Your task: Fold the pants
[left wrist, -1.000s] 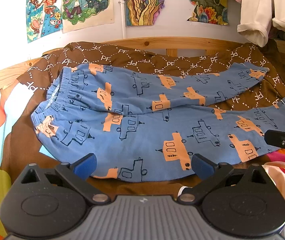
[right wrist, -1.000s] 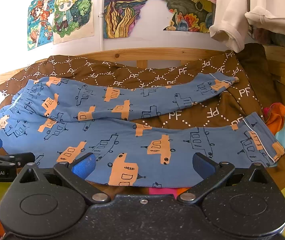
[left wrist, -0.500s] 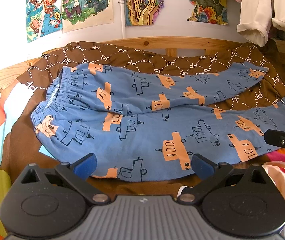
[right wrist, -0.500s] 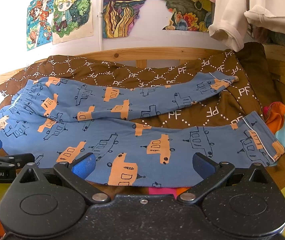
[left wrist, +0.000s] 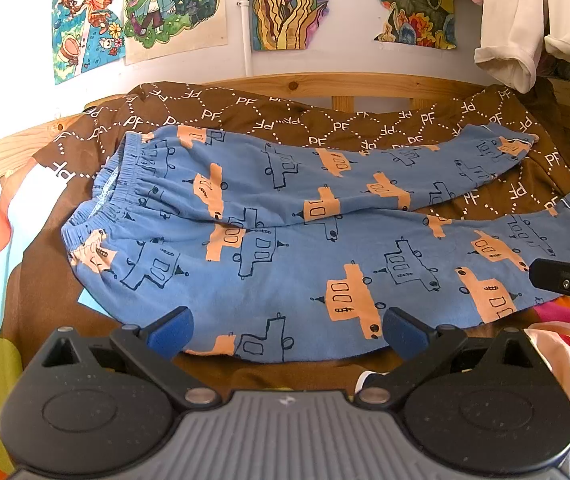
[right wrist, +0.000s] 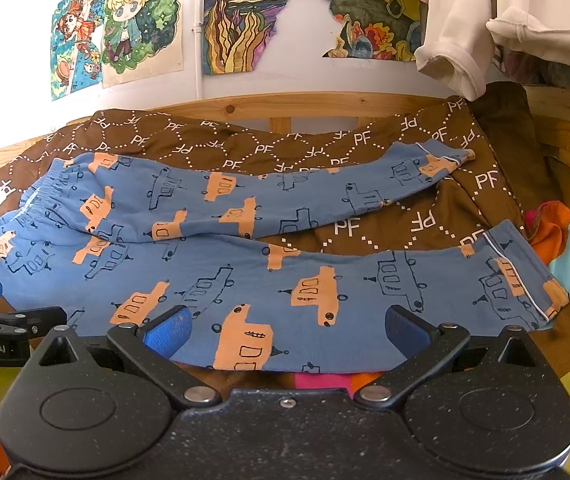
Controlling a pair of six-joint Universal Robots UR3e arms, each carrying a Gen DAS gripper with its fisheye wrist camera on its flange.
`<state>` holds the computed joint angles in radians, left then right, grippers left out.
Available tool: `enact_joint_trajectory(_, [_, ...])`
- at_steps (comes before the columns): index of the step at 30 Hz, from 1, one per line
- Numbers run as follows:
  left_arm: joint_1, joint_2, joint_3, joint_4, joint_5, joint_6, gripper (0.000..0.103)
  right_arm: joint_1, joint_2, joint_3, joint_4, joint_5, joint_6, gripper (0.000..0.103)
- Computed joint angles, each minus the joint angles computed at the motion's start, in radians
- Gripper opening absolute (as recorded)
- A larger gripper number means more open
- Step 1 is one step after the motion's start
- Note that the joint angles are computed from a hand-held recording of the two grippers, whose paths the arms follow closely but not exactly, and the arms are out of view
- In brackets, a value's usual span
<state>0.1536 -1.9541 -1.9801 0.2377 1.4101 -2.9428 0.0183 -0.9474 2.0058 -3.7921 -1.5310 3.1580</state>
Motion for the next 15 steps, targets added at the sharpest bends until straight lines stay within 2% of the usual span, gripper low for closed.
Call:
enact_joint_trajectory(8, [0.001,0.0,-0.001,0.0,-0.001,0.001,0.103,0.009,-0.004,-0.007,0.024,-0.019,0.008,0.102])
enact_joint_trajectory(15, [-0.007,-0.01,0.014,-0.023,0.016,-0.007,0.103,0.027,-0.009,-0.05,0.138,-0.085,0.008,0.102])
